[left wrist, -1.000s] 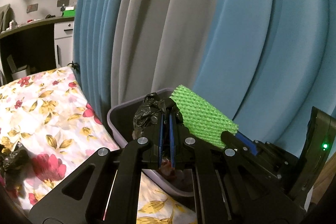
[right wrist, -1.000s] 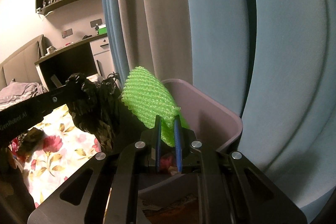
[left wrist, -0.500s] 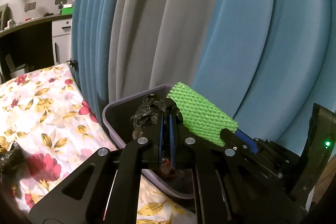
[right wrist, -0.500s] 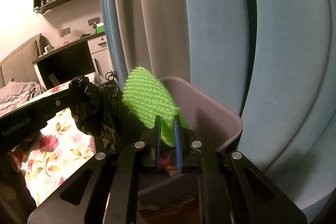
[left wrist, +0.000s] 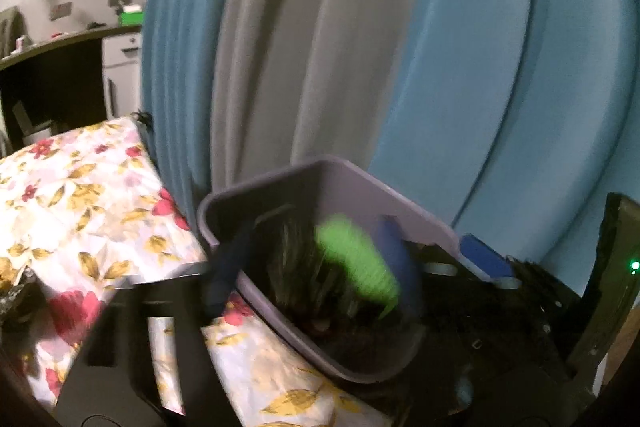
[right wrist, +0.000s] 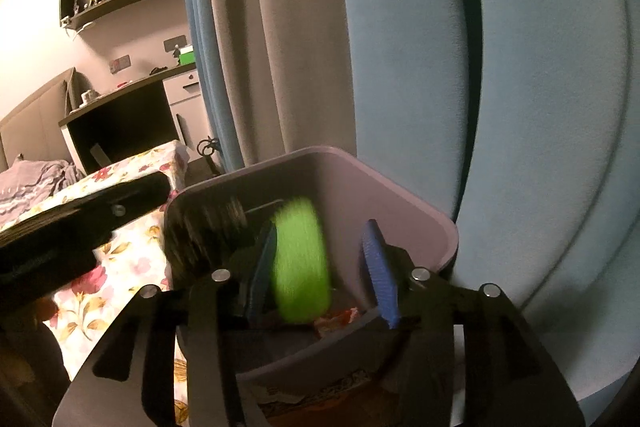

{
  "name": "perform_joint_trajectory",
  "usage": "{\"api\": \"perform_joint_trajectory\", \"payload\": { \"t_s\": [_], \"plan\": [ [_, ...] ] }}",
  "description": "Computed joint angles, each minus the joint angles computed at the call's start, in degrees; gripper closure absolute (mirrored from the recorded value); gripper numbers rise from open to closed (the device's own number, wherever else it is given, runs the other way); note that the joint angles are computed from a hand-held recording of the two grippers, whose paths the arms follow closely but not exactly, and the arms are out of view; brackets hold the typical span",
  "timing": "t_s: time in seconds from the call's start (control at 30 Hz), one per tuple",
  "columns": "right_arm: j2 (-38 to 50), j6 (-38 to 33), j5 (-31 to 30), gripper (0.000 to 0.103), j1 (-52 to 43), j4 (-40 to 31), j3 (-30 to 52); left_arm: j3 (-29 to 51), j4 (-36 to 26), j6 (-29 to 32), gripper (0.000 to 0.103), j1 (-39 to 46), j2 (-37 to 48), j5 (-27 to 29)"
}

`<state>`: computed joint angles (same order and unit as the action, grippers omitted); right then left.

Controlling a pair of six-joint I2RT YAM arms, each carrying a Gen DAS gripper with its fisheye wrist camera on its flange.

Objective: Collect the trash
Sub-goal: 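Carry both items over the grey bin and open both tools, then move both tools back over the remaining cups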

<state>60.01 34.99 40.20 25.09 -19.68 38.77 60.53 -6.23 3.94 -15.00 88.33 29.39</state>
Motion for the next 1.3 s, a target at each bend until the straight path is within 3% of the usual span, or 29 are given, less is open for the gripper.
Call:
{"api": "perform_joint_trajectory", "payload": {
  "t_s": [0.13,0.4,0.67,0.87,1.1,1.3],
  "plan": [
    [-1.3,1.4,1.4,0.047,0.8,-1.5,-0.4,-1.6,1.2,-1.0,0.009,1.4,-2.1,-2.0],
    [-3.5,6.2,8.4,0.022,7.6,-6.0,0.0,-6.3,0.2,-0.9,0.006,6.4,-8.5,-3.1],
    [-1.7,15.6,17.2,0.019,20.2,-15.2,4.4,-13.2,-2.9,3.9,0.006,18.0,-20.2,1.1],
    [4.7,22.7,21.3,0.018,30.8,-18.2,8.8,-13.2,-10.7,10.1,0.006,34.8,-23.9,10.2],
    [18.6,21.3,20.5,0.018,39.8,-11.4,15.6,-12.4,-13.9,22.1,0.006,56.2,-20.2,18.0],
    [31.0,17.0,15.3,0.018,42.5,-4.8,22.7,-6.5,-17.2,30.0,0.006,70.3,-9.9,21.9]
  ]
}}
